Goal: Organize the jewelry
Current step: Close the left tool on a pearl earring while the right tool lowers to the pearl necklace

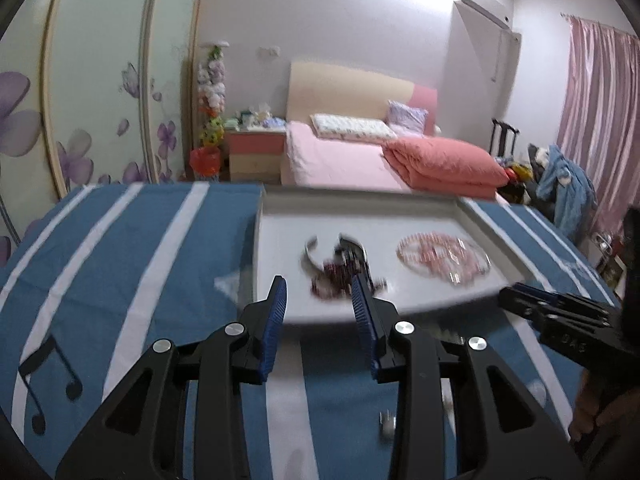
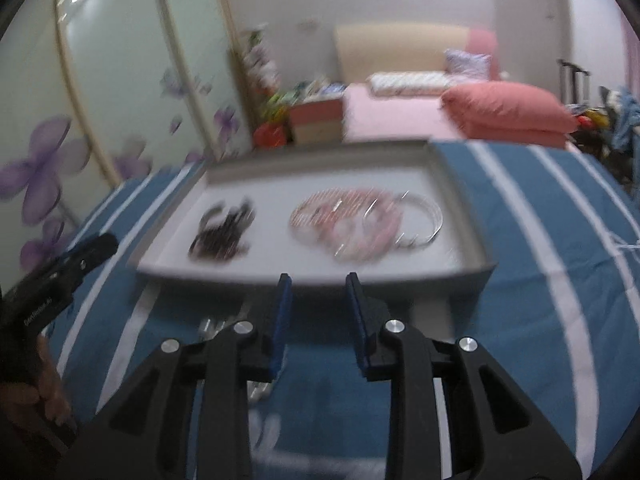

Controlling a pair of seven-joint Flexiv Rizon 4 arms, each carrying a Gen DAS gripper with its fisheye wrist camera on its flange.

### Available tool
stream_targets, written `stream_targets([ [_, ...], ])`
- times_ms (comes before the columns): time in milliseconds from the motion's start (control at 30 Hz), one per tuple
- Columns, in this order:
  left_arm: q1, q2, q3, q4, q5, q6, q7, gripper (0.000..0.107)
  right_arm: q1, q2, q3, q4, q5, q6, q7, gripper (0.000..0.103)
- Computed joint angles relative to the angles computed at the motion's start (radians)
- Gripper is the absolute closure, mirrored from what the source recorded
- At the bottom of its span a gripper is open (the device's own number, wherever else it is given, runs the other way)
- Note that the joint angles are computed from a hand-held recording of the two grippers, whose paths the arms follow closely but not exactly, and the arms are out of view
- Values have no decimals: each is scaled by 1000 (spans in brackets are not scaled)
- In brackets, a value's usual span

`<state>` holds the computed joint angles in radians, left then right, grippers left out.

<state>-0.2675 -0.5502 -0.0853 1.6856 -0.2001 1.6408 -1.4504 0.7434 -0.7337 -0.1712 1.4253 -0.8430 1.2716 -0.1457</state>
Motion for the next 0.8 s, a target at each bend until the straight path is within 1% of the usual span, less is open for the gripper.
stream_targets([
  [100, 78, 26, -94, 57, -8, -21, 42, 70, -23, -25, 80, -33, 55, -31, -111, 81],
  [133, 92, 31, -111, 68, -12, -32, 53, 69, -27, -35, 100, -50, 79, -47, -145, 82],
  [167, 94, 34, -114, 76, -14, -39, 61, 69, -31, -45, 119, -67, 103, -62, -181, 84],
  [267, 106, 44, -132, 105, -25, -43, 79, 67, -29, -65, 137, -104, 158, -101, -244, 87],
  [333, 123, 47, -155, 117, -34, -42, 95, 66, -29, -77, 143, -128, 190, -116, -273, 88],
  [400, 124, 51, -162, 137, -36, -25, 105, 65, -24, -85, 139, -142, 211, -127, -293, 88],
  [533, 129, 49, -181, 142, -40, -28, 127, 64, -19, -100, 143, -175, 240, -154, -346, 88],
  [633, 131, 50, -193, 146, -45, -37, 142, 64, -17, -117, 154, -214, 263, -220, -398, 93],
  [733, 138, 52, -210, 148, -51, -49, 165, 63, -11, -115, 137, -206, 273, -219, -385, 93],
  [800, 142, 53, -221, 151, -56, -58, 181, 59, -4, -106, 120, -190, 269, -222, -356, 93],
])
